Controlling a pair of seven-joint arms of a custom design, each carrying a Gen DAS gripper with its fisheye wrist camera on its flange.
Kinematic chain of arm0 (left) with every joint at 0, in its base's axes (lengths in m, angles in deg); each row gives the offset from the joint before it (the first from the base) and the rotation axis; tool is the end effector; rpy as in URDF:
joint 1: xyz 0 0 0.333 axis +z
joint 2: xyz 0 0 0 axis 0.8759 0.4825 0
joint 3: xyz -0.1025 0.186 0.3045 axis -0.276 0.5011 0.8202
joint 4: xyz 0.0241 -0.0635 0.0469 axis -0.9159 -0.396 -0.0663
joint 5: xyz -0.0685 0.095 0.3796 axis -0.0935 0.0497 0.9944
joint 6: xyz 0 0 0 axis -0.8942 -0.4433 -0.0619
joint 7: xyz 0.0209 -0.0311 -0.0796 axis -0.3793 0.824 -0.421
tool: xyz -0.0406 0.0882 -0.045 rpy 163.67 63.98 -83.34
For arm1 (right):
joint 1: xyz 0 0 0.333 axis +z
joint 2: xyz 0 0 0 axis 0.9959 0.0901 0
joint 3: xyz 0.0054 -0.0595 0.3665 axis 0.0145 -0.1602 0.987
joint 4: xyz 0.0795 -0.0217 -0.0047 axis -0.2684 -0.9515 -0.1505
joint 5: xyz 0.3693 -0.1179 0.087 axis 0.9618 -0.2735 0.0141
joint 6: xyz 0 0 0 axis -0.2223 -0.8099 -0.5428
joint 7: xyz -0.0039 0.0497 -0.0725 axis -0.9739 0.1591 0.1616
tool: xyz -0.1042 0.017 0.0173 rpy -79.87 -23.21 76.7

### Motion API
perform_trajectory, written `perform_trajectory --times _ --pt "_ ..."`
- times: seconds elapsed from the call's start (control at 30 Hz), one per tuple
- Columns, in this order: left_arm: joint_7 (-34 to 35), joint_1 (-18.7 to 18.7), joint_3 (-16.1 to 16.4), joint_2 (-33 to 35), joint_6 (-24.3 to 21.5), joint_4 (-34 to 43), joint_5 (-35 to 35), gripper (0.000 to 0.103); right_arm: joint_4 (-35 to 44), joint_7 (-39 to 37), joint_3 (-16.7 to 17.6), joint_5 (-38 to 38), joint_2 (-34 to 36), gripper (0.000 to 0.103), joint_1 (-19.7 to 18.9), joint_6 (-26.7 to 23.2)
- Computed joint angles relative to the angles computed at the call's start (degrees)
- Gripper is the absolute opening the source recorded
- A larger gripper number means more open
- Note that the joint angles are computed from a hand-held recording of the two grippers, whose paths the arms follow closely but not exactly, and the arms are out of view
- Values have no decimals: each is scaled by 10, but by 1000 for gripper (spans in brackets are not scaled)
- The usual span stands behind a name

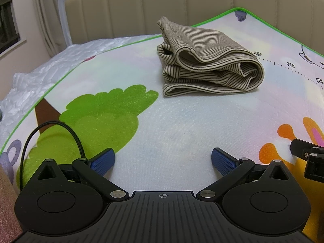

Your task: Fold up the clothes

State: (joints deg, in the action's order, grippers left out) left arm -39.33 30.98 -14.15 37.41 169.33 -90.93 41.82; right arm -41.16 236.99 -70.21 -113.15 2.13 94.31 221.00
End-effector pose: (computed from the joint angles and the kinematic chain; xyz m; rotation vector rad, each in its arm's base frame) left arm 0.3786 -0.3619 0.4442 -2.1860 0.8150 -0.1856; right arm 0.4843 0.2039 0.4077 -2.1014 0.9358 -0.3273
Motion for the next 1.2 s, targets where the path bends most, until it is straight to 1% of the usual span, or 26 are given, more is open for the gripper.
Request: perform_trajectory --times 0.57,1.2 --pt "1 -1 0 3 -3 3 0 103 -9 -20 6 18 -3 103 -2 -7" --pt "0 3 1 -4 8 -2 -8 103 -10 -18 8 17 -5 103 -3 -9"
